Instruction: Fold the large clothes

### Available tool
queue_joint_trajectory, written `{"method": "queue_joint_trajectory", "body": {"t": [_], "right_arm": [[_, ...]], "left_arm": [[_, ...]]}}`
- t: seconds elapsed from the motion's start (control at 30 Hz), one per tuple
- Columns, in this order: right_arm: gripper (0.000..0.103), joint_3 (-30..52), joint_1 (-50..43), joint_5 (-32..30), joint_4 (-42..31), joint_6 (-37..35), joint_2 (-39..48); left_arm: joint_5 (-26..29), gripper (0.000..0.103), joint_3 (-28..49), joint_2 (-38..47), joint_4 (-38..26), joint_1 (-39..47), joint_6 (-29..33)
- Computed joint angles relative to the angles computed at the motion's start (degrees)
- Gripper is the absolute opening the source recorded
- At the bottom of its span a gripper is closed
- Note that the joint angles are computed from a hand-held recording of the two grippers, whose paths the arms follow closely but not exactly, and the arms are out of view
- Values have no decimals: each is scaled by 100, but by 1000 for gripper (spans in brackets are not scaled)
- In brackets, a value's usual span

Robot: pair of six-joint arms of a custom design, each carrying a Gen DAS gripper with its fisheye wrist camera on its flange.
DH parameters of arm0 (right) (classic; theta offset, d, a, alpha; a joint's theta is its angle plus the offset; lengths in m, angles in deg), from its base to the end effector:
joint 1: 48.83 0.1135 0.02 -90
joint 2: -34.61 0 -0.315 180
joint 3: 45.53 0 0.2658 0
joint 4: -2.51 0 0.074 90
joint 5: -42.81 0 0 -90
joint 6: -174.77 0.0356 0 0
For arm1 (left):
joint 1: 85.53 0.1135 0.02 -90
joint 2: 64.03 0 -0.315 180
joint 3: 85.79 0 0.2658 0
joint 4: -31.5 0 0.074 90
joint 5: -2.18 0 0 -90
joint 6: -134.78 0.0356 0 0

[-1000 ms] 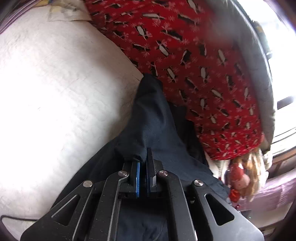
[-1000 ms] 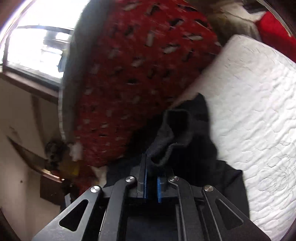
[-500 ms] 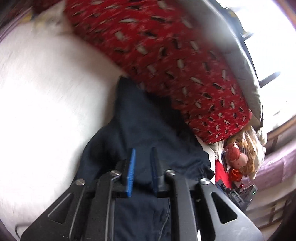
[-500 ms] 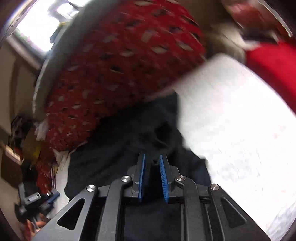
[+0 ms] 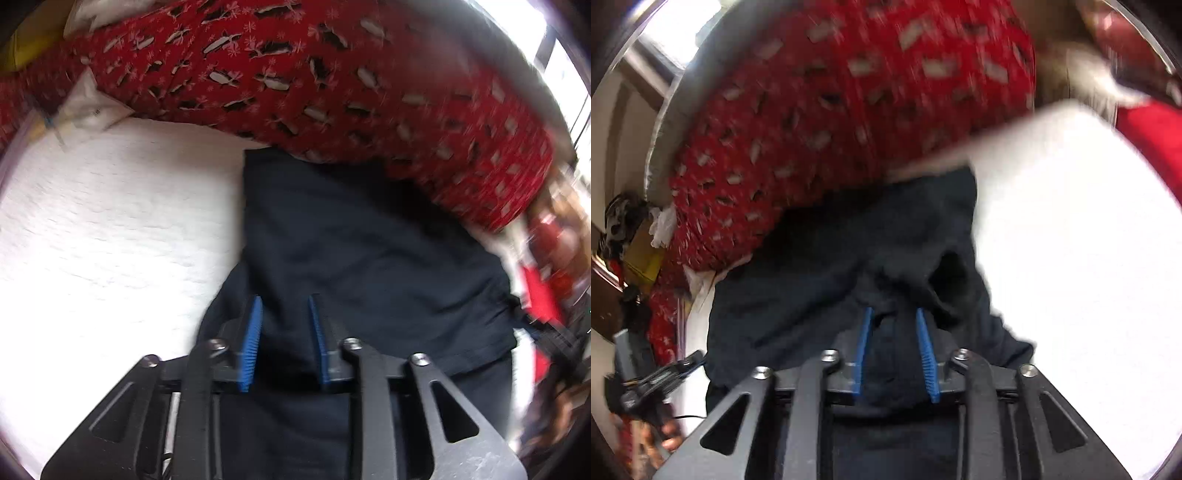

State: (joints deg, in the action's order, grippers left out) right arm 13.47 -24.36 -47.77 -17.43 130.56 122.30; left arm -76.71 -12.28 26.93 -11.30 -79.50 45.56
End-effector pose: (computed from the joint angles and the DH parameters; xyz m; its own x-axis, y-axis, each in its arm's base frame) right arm 0.2847 0.1299 0.2184 -0.7775 0.4336 -0.4554 0.1965 0.8555 0.4790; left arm 0.3318 0.0281 0.2542 -0.8634 -0.0778 -0.4984 0.0038 0.9870 -0.1605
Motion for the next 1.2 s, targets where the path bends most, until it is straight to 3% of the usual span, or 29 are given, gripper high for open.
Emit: {"method": "queue_joint_trajectory", "body": {"t": [0.03, 0.07, 0.1, 0.23, 0.37, 0.47, 0.53, 0.57, 0.63, 0.7, 0.8, 0.9, 1.07, 1.2], "right_arm": [[51, 80, 16, 69, -136, -69, 98], [51, 202, -24, -42, -358, -101, 334], [49, 306, -83, -268, -508, -113, 598], [50, 529, 31, 27, -788, -95, 346], [51, 345, 18, 194, -432, -82, -92], [49, 330, 32, 86, -660, -34, 166], [50, 287, -98, -353, -661, -153, 562], [50, 124, -22, -120, -418, -141, 445], [49, 296, 21, -112, -831, -52, 389], [50, 422, 75, -275, -1283, 44, 191], [68, 343, 141, -888, -1825, 54, -80], [66, -67, 598, -1383, -2193, 267, -325], [66, -983, 1536, -1263, -2323, 1183, -1515], [66, -1349, 1932, -705, -3242, 1838, -2907]], "left_arm": [[-352, 37, 72, 296, -198, -110, 126], [-546, 38, 187, 601, -415, -183, 100], [-320, 39, 176, 709, -445, -44, 41], [965, 38, 369, 467, -702, 827, -160], [1418, 38, 665, 492, -779, 1274, -348], [1058, 38, 704, 738, -763, 980, -407], [270, 38, 686, 951, -963, 494, -377], [-68, 38, 619, 1006, -973, 300, -253], [-619, 38, 355, 728, -816, 2, -67], [-514, 40, 323, 594, -1115, -49, 146], [-507, 40, 128, 330, -1545, -42, 312], [-375, 40, -267, -45, -1891, 130, 585], [353, 40, -734, -736, -2718, 1013, 1460], [378, 41, -1030, -1108, -2894, 2014, 2292]]}}
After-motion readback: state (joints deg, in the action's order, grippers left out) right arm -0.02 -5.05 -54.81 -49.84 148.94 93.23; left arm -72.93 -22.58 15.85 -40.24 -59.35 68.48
